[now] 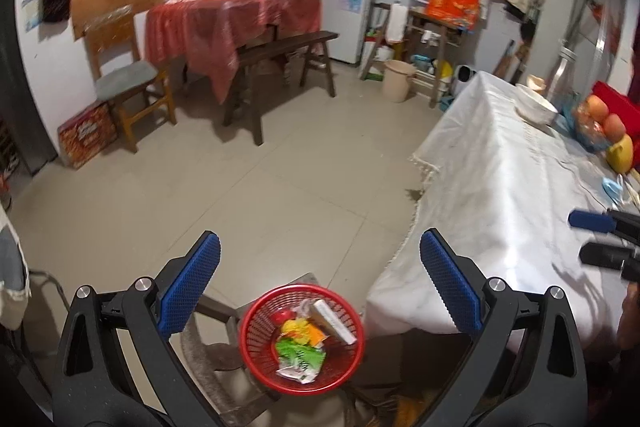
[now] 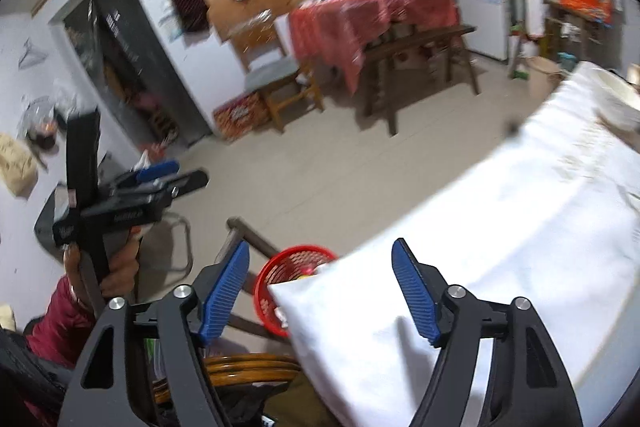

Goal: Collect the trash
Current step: 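Move both tools back over the table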

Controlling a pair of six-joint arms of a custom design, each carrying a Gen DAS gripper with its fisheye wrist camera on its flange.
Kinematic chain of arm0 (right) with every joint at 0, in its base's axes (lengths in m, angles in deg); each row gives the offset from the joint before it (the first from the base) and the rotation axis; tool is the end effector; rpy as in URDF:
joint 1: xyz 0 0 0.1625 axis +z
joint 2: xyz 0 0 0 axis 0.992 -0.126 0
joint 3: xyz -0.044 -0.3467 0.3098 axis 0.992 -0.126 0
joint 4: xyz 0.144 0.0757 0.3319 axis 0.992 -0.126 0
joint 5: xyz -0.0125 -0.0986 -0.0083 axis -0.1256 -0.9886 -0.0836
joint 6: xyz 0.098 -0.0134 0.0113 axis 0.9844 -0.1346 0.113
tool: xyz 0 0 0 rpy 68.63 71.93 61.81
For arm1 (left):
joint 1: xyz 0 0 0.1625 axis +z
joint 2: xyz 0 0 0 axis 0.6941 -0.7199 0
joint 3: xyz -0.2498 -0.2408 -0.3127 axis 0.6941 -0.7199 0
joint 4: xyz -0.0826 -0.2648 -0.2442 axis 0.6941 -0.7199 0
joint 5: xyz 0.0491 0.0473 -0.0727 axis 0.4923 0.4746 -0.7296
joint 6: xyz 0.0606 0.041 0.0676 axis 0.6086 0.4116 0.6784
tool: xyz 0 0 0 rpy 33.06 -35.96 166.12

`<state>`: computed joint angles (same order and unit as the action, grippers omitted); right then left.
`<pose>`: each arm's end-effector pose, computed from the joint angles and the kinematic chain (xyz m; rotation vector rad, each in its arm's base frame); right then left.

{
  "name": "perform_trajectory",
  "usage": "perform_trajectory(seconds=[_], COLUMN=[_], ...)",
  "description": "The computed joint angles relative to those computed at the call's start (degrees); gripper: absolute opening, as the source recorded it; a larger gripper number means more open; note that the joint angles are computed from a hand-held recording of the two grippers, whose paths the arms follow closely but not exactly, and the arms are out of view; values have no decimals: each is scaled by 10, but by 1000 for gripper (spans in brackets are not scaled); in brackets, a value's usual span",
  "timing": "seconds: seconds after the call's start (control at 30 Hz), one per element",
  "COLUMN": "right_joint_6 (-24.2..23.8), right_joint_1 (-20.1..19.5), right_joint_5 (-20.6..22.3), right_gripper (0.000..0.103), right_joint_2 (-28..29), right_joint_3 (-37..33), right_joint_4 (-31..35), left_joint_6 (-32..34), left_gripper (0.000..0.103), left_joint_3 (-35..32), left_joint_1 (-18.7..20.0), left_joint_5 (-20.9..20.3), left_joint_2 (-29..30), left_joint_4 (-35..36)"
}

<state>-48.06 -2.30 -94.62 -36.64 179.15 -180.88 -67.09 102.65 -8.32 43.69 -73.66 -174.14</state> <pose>0.0504 -0.5252 0.3853 0.6621 -2.7561 0.8065 -0.3671 -0.5223 0.0353 0.5797 2.3379 -0.8990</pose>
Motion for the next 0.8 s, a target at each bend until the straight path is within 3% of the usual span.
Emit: perform_trajectory(seconds=[0.23,0.37,0.6,0.8], right_joint_6=[-6,-11,15,21], right_joint_1=[-90,-151,-270,-314], right_joint_5=[41,45,61,26], right_gripper=[85,91,92,92], right_joint_2=[-79,-116,-146,-119], right_joint_3=[33,44,10,-64], right_joint_4=[-65,-110,-145,-139], left_joint_6=[25,42,73,86], left_gripper=[96,96,96,96], left_joint_3=[-60,-139,-369,-575], left_joint_1=[-34,-44,-52,-54], left_joint_5=[-16,-71,-159,-216], left_joint_2=[62,120,246,351], left_joint_4=[17,51,220,368])
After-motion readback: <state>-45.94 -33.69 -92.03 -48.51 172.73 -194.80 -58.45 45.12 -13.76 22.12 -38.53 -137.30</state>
